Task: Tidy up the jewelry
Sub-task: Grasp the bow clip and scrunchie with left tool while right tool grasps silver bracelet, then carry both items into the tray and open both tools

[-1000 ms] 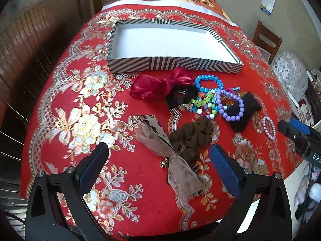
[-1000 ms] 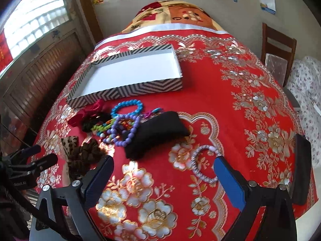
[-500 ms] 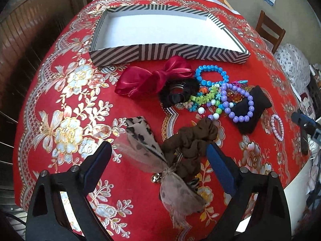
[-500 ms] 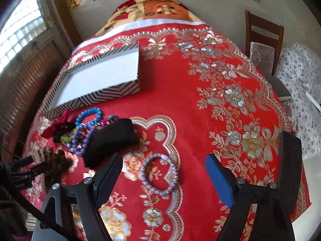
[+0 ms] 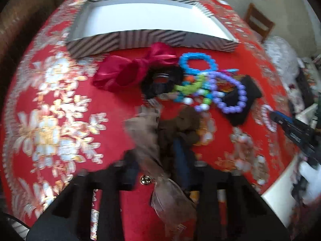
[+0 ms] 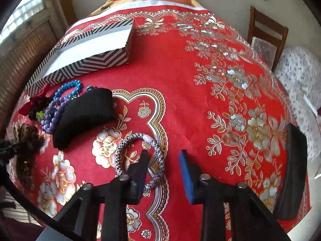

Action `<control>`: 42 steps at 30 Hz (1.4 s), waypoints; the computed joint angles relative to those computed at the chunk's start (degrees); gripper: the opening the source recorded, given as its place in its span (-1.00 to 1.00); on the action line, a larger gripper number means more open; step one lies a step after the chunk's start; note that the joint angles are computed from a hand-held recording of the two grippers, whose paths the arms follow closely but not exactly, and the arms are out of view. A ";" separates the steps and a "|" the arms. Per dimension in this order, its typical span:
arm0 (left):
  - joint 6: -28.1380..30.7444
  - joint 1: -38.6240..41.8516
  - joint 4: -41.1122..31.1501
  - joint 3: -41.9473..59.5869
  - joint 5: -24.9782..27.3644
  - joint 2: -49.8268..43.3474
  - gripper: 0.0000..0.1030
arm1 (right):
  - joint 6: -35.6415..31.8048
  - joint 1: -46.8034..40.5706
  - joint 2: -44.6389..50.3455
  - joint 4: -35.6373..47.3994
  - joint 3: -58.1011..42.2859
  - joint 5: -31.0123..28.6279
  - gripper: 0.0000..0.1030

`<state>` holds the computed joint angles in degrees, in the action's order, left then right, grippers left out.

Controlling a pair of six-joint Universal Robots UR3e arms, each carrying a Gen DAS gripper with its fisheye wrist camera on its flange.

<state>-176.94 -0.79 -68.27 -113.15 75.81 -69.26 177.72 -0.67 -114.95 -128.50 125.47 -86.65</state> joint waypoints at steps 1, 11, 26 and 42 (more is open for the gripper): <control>0.43 0.10 -0.67 0.36 -0.20 0.13 -0.70 | -0.90 -1.54 -0.58 0.49 0.26 1.83 -0.87; 6.11 8.18 -11.49 6.41 -4.67 6.15 -0.75 | -2.34 -5.83 -4.78 6.92 -6.44 6.66 -0.88; 1.19 10.61 -3.90 29.13 -3.63 -13.36 -0.75 | 1.51 4.92 24.64 -0.96 -34.12 8.35 -0.88; -6.89 5.76 -2.97 53.73 6.94 -46.06 -0.75 | -2.48 7.64 60.58 12.54 -72.85 9.00 -0.88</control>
<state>-183.84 4.96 -71.23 -59.41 82.75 -115.32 175.24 6.97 -54.37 -115.96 52.62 -77.64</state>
